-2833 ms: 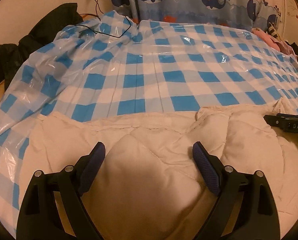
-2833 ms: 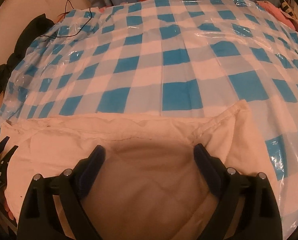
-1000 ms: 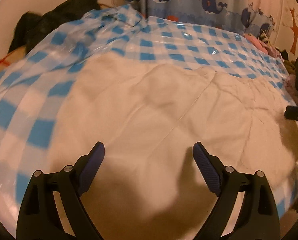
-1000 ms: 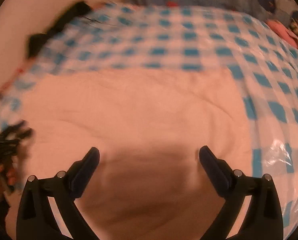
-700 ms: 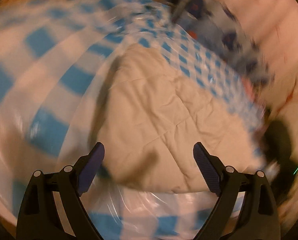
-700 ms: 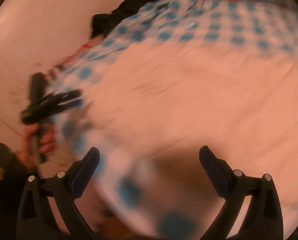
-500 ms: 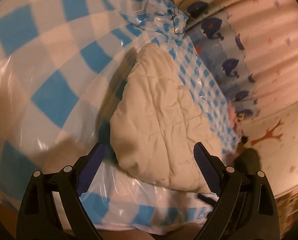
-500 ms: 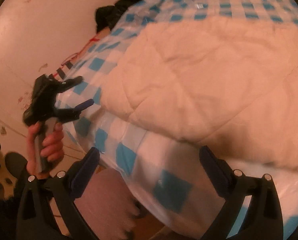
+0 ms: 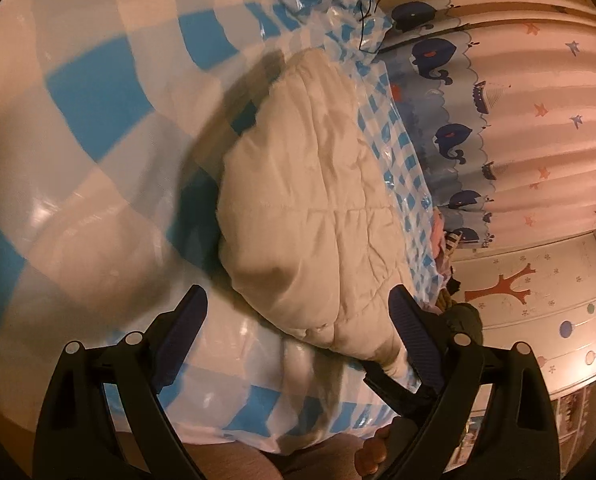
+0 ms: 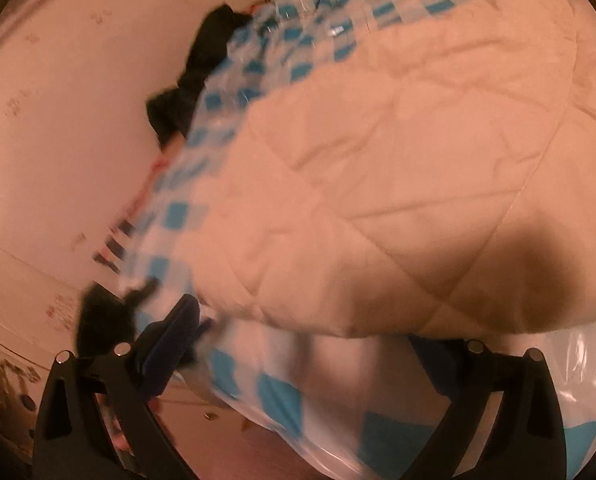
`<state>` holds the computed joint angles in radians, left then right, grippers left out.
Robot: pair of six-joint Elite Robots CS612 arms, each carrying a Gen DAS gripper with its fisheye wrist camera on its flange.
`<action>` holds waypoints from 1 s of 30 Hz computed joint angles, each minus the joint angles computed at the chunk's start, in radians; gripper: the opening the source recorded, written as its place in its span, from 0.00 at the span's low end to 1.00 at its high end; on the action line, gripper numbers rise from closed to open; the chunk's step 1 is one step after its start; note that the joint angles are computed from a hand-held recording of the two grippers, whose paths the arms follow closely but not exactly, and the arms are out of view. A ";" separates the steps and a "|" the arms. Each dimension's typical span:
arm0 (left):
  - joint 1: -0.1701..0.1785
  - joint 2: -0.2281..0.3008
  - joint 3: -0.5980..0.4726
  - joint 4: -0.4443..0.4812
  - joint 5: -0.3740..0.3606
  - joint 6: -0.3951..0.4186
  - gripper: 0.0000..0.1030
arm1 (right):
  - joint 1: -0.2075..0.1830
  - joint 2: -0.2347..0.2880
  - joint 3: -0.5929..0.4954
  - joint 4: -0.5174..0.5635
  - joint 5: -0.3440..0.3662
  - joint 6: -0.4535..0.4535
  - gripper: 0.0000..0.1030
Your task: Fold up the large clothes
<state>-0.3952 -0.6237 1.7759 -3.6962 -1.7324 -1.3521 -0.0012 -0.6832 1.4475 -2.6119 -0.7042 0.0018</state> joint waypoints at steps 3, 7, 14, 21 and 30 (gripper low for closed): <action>-0.006 0.036 -0.044 -0.027 -0.026 -0.030 0.86 | -0.007 0.005 -0.012 -0.009 0.033 0.040 0.93; -0.015 0.073 -0.092 -0.057 -0.047 -0.069 0.86 | -0.008 0.011 -0.021 -0.022 0.060 0.081 0.93; -0.022 0.110 -0.157 -0.045 0.027 -0.151 0.89 | -0.010 0.006 -0.019 -0.011 0.065 0.042 0.93; -0.051 0.071 -0.145 -0.026 0.171 -0.073 0.89 | -0.018 -0.004 -0.006 0.046 0.056 -0.054 0.93; -0.031 0.073 -0.122 0.056 0.160 -0.115 0.89 | -0.133 -0.071 0.093 0.085 -0.062 -0.038 0.93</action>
<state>-0.4259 -0.5505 1.6536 -3.6405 -1.5729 -1.4668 -0.1341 -0.7538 1.5401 -2.5273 -0.7662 -0.0362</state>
